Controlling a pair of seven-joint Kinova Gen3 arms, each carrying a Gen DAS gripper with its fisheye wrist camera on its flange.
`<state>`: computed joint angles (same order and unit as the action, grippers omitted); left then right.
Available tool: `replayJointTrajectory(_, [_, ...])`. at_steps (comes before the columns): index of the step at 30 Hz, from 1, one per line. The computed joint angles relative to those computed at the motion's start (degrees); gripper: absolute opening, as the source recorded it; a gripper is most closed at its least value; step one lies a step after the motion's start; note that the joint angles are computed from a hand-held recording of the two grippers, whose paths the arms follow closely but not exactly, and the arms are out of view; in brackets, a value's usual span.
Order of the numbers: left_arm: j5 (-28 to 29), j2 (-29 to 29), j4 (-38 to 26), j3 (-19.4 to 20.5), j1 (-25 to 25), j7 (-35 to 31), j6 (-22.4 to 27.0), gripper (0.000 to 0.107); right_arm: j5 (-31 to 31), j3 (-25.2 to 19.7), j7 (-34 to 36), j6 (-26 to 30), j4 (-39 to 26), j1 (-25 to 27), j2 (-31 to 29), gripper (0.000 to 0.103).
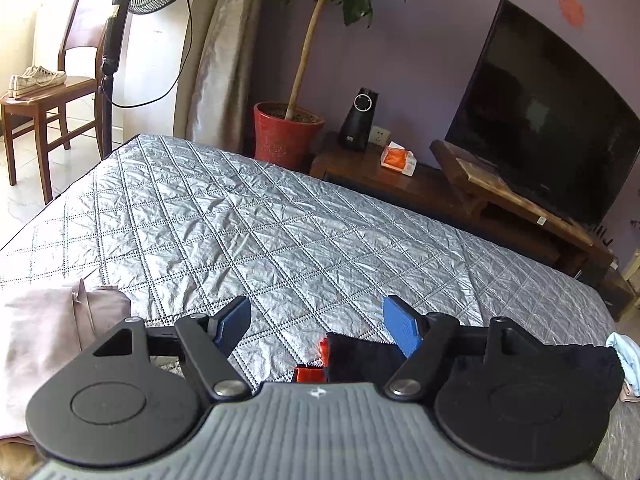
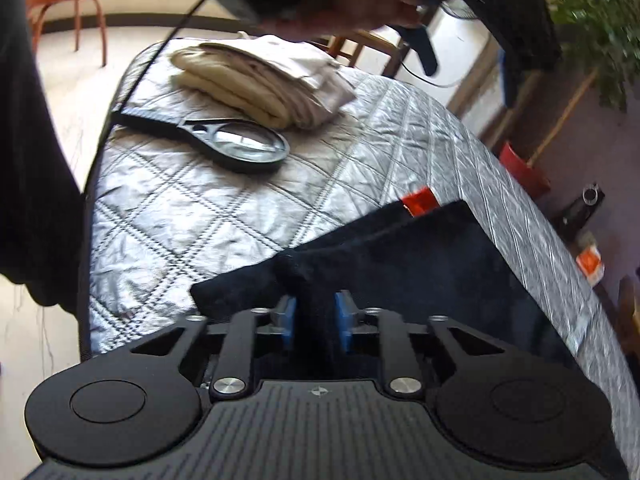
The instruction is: Fold clothes
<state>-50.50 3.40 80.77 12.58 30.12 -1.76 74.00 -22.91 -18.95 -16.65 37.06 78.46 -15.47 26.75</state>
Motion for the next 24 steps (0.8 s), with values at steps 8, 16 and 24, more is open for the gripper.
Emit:
replayJointTrajectory(8, [-0.6, -0.4, 0.2, 0.2, -0.1, 1.7, 1.1, 0.070, -13.8, -6.0, 15.0, 2.5, 3.9, 9.8, -4.7, 0.004])
replayJointTrajectory(16, [0.9, -0.7, 0.5, 0.0, -0.8, -1.3, -1.1, 0.070, -8.5, -1.6, 15.3, 7.5, 4.4, 6.2, -3.7, 0.008])
replayJointTrajectory(24, [2.4, -0.1, 0.0, 0.1, -1.2, -4.0, -1.5, 0.071, -23.6, 4.9, -3.3, 17.2, -5.9, 7.6, 0.9, 0.084])
